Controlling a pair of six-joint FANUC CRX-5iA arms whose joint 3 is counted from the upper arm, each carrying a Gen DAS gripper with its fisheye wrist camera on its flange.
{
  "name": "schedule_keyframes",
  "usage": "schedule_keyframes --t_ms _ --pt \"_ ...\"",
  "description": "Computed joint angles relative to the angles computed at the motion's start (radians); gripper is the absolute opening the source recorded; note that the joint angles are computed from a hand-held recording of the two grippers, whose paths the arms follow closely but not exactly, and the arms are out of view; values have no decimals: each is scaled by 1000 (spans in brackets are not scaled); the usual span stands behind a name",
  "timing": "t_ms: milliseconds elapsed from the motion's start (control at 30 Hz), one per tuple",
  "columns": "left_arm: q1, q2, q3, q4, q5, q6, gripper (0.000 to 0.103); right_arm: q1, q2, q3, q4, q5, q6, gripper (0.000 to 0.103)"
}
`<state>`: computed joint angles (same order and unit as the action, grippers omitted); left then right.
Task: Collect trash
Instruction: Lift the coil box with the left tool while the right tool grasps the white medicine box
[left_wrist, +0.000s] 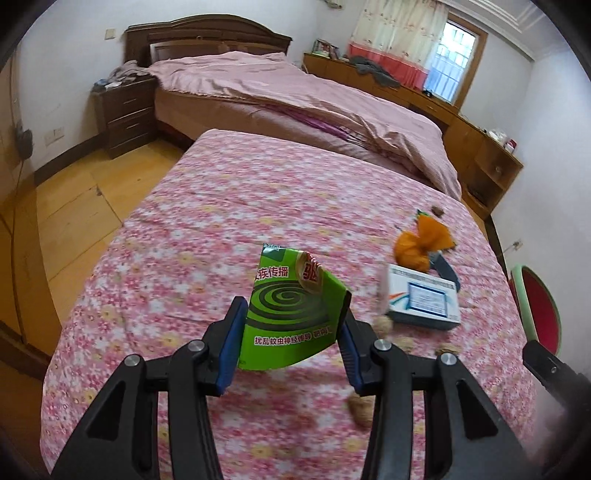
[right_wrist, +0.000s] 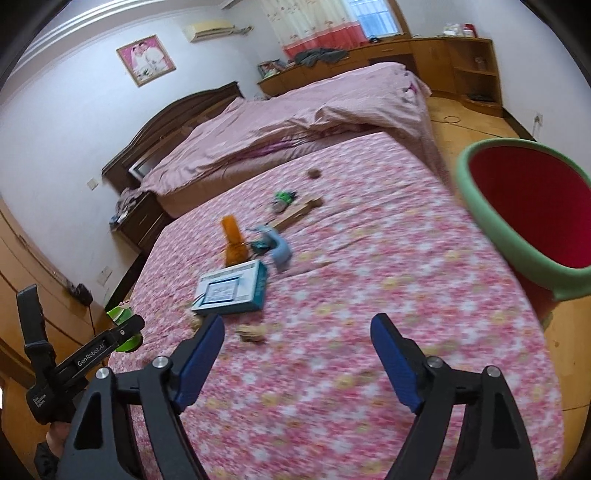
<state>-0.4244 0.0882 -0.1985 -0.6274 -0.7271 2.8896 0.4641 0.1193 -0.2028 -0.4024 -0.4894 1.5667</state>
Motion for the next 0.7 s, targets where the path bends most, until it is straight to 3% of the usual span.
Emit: schedule_keyframes --t_ms 133,267,433,700 --pt "7 -11 -24 -31 2 56 47 47 31 18 54 1 -47 89" --pt "10 -20 -43 -58 -3 100 47 87 69 44 80 3 -79 103" --pt "35 -28 -69 -55 11 116 47 125 117 82 123 -7 -114 103" --pt "59 -39 -100 -41 61 116 47 201 212 120 341 9 -302 103"
